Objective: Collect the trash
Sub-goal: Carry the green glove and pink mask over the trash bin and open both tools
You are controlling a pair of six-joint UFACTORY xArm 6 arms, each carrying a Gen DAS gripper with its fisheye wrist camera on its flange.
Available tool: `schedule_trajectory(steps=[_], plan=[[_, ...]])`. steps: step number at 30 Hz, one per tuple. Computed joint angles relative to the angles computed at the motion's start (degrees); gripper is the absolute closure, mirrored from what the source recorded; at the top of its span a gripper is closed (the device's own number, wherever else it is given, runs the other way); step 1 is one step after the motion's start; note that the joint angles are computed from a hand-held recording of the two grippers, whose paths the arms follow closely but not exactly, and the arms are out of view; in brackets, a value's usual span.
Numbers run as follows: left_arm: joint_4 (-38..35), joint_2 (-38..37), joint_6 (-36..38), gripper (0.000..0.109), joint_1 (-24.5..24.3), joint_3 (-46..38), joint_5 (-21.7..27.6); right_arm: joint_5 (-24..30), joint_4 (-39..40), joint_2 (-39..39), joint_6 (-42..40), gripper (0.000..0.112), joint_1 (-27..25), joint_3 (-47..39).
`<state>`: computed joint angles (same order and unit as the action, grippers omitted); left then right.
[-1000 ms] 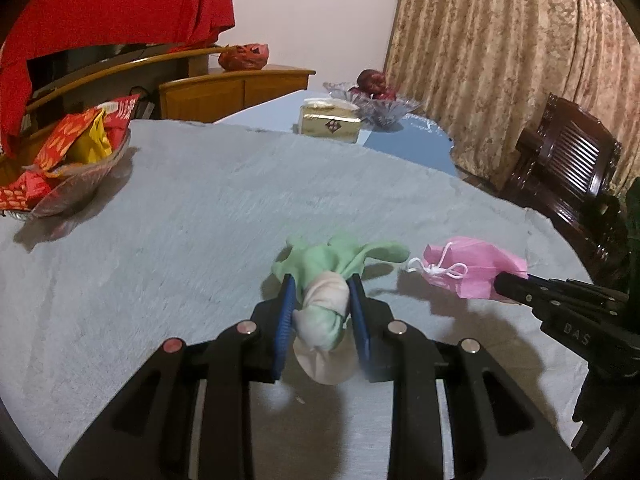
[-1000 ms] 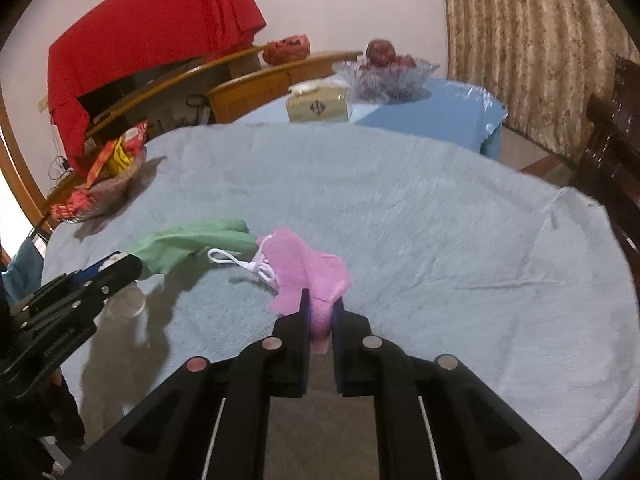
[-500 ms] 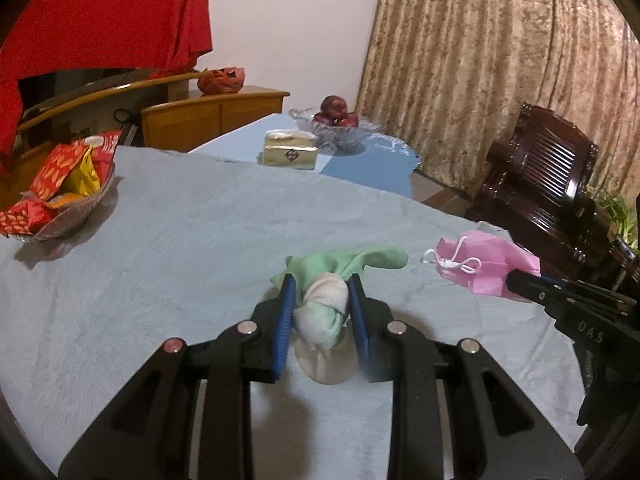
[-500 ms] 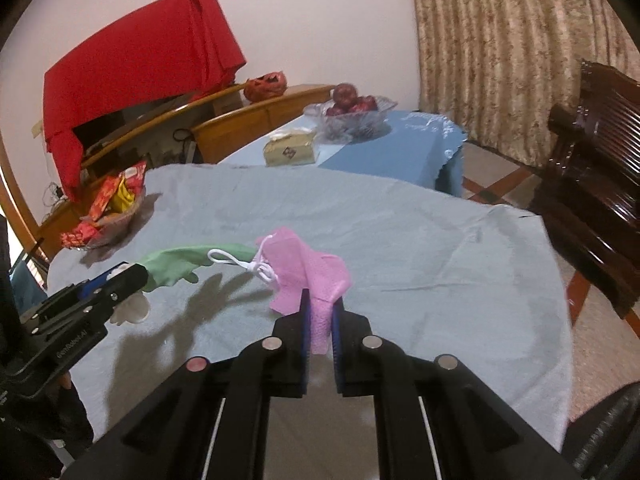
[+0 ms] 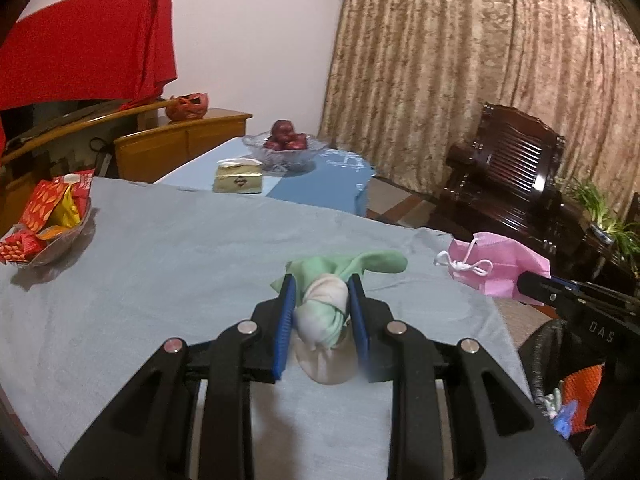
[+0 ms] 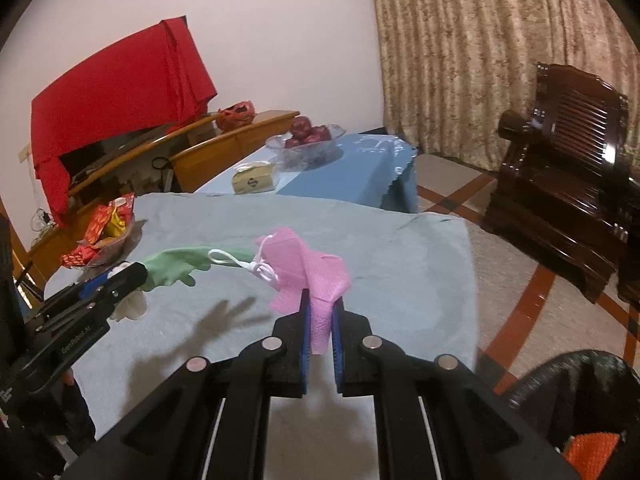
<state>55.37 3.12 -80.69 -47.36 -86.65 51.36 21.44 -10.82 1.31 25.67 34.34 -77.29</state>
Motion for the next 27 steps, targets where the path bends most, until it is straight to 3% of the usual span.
schedule_trajectory(steps=[16,27], plan=[[-3.21,9.83,4.03,0.083,-8.07,-13.54,1.83,1.66,-4.76,-20.20,4.66,0.103,-4.40,18.94],[-5.71,20.84,9.44,0.083,-12.47,-27.66,2.04,3.92,-4.13,-33.34,4.38,0.103,-10.94,30.19]])
